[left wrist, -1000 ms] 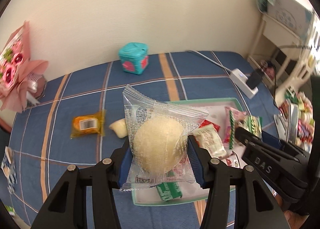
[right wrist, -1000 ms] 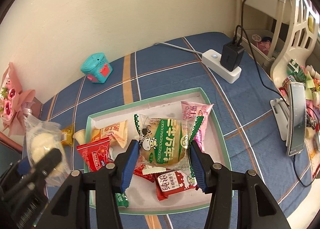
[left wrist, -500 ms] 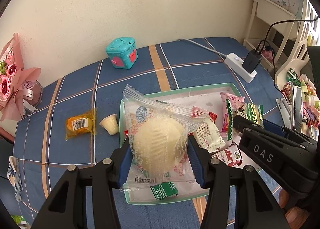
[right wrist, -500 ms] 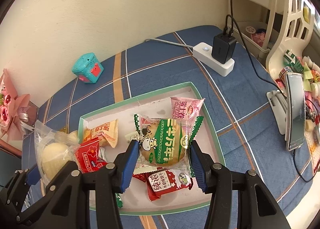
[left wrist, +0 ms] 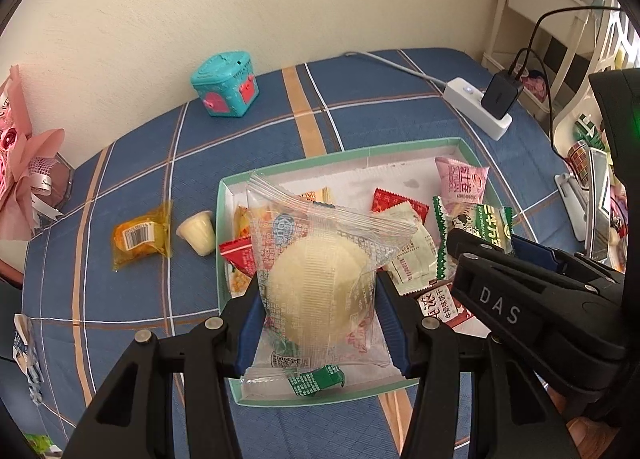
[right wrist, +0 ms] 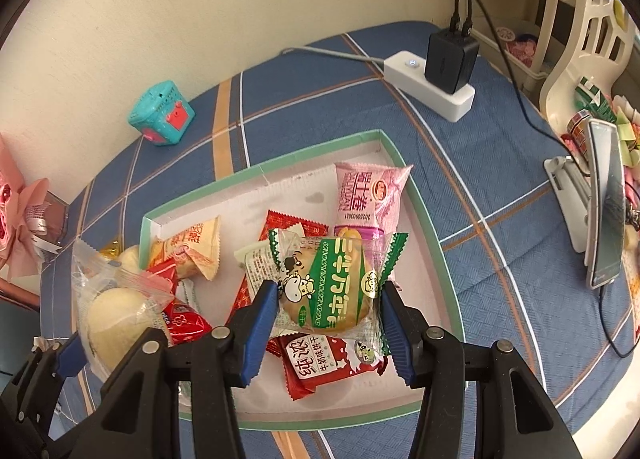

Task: Organize snacks
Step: 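Open both tools to drop the bun and biscuit into the tray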

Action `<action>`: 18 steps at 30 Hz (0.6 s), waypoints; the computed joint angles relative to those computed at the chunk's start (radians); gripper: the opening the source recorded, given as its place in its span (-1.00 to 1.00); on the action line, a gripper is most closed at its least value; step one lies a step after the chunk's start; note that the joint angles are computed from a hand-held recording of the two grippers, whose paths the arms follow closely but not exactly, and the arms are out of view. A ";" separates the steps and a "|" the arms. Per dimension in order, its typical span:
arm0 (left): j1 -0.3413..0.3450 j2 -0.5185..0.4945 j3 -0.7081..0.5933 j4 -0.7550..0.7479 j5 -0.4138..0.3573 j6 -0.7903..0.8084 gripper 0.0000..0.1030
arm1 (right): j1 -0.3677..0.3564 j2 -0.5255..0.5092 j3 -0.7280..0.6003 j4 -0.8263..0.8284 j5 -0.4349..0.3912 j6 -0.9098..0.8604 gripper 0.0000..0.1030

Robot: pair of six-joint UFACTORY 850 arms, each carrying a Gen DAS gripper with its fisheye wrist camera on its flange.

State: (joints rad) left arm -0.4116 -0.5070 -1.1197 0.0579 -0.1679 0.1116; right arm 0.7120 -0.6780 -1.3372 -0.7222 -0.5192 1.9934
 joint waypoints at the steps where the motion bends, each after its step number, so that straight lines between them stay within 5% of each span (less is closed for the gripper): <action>1: -0.001 -0.003 -0.002 -0.001 -0.004 0.000 0.06 | -0.001 -0.002 0.000 0.007 0.004 -0.006 0.06; 18: 0.009 -0.058 -0.038 -0.112 -0.053 0.076 0.06 | -0.014 -0.029 -0.009 0.085 0.037 -0.082 0.08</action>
